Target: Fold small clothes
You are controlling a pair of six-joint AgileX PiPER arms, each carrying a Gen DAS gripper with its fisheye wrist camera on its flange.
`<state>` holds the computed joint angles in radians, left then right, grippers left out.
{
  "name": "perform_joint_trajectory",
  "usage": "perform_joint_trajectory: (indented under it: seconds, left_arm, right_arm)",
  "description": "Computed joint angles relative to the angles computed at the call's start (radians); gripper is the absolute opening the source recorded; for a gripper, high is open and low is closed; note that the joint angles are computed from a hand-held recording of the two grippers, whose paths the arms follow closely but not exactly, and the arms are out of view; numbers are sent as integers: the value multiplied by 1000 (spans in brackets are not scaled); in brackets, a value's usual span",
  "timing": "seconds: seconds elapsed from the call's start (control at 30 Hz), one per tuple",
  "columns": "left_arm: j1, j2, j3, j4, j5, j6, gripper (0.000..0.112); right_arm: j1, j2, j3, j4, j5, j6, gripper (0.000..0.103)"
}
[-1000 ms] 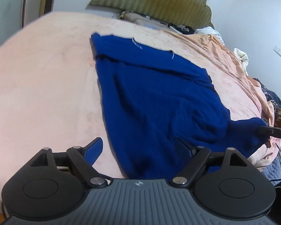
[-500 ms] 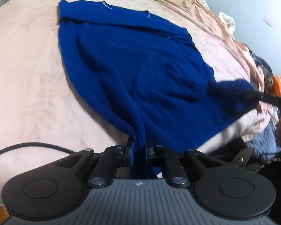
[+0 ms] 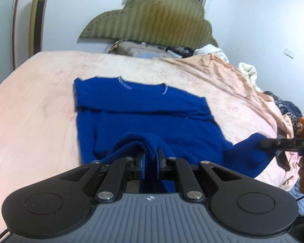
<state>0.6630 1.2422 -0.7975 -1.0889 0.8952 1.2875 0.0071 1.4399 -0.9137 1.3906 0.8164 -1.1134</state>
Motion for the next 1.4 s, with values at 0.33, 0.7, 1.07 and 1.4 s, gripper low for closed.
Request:
perform_joint_trajectory:
  seconds: [0.33, 0.7, 1.07, 1.4]
  left_arm:
    - [-203, 23, -119, -68, -289, -69, 10]
    - [-356, 153, -304, 79, -495, -273, 10]
    - [-418, 399, -583, 448, -460, -628, 10]
    - [-484, 661, -876, 798, -401, -946, 10]
  right_arm:
    - [62, 52, -134, 57, -184, 11, 15]
    - [141, 166, -287, 89, -373, 60, 15]
    - [149, 366, -531, -94, -434, 281, 15]
    - [144, 631, -855, -411, -392, 672, 15]
